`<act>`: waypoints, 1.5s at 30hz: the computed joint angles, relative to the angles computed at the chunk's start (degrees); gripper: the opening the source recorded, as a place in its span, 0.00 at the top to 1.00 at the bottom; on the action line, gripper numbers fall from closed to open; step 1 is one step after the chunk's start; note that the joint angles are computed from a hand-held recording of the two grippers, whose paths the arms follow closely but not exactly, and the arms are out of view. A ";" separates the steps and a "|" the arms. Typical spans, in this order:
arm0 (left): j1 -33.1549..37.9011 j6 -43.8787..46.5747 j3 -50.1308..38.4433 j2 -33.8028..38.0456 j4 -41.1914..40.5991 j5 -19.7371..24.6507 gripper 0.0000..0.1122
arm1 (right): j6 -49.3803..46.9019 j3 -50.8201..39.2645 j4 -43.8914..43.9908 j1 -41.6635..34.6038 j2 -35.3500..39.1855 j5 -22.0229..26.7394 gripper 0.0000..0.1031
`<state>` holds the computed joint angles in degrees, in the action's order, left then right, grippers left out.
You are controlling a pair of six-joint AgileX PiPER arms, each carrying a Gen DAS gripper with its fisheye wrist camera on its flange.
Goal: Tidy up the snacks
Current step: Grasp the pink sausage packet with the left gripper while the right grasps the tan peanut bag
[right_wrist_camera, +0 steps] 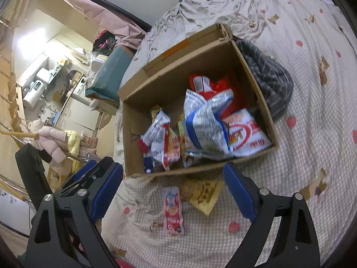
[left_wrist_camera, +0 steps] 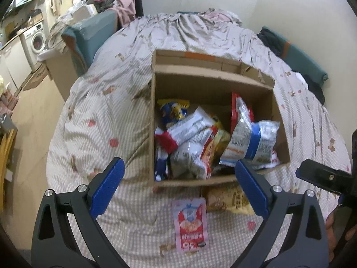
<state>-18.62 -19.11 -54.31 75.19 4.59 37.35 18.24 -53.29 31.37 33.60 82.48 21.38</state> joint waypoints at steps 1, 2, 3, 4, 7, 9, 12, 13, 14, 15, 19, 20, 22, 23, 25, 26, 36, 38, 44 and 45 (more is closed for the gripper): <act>0.02 0.72 0.61 -0.22 -0.80 0.62 0.13 | 0.75 0.59 -0.39 0.36 -0.34 -0.20 0.09; 0.47 2.44 0.96 -0.24 -2.55 1.15 0.13 | 2.50 1.26 -1.54 0.92 -0.75 -0.30 0.09; 0.95 4.03 1.49 -0.30 -4.13 1.62 0.13 | 3.90 1.98 -2.33 1.31 -1.10 -0.43 0.09; 0.87 4.51 2.12 -0.20 -4.65 2.59 0.13 | 4.87 3.24 -2.24 1.72 -1.69 -0.89 0.09; -0.28 2.13 4.03 -0.01 -2.79 3.72 0.13 | 4.26 6.40 1.40 1.83 -2.65 -1.59 0.09; -0.37 2.48 5.25 0.85 -3.93 4.56 0.13 | 3.34 7.96 3.85 1.58 -2.83 -1.93 0.09; -0.37 5.88 5.82 3.31 -6.51 5.74 0.13 | 1.19 9.22 7.78 1.09 -2.06 -1.67 0.09; -0.99 5.34 6.14 4.23 -5.79 5.92 0.13 | 1.28 9.41 7.79 1.10 -1.77 -1.56 0.09; -1.41 4.84 6.54 4.79 -5.50 5.66 0.13 | 2.45 9.37 6.59 1.30 -1.39 -1.46 0.09; -1.64 4.73 6.88 5.53 -5.63 5.59 0.13 | 3.64 9.06 5.35 1.47 -1.02 -1.31 0.09; -2.79 4.94 8.04 9.87 -7.59 4.74 0.20 | 4.93 8.89 3.68 1.05 0.00 -1.36 0.09; -3.42 4.95 8.21 11.32 -7.69 4.59 0.24 | 5.94 8.74 2.71 0.88 0.40 -1.37 0.09; -4.09 5.21 8.26 13.11 -8.26 4.68 0.32 | 6.01 8.99 2.79 0.32 0.66 -1.35 0.09; -4.19 5.59 8.40 13.63 -9.00 4.56 0.39 | 5.57 9.23 3.40 -0.02 0.68 -1.29 0.09; -4.30 6.26 8.28 14.56 -10.00 4.52 0.41 | 5.06 9.46 4.07 -0.42 0.80 -0.97 0.09; -4.65 5.80 8.25 15.05 -9.26 4.15 0.43 | 4.86 9.43 4.39 -0.51 1.03 -0.78 0.09; -7.54 2.51 6.51 19.16 -8.24 1.52 0.48 | -8.77 5.56 18.11 -0.59 8.99 1.02 0.09; -8.94 0.59 5.93 20.05 -6.80 1.27 0.48 | -14.39 4.25 23.46 -1.22 11.91 2.22 0.10; -8.06 2.20 2.78 24.33 -8.14 0.40 0.48 | -19.06 1.32 27.13 -0.88 17.65 2.51 0.34; -7.78 2.61 2.21 24.67 -8.29 0.59 0.49 | -19.23 0.93 26.91 -0.72 18.15 2.87 0.44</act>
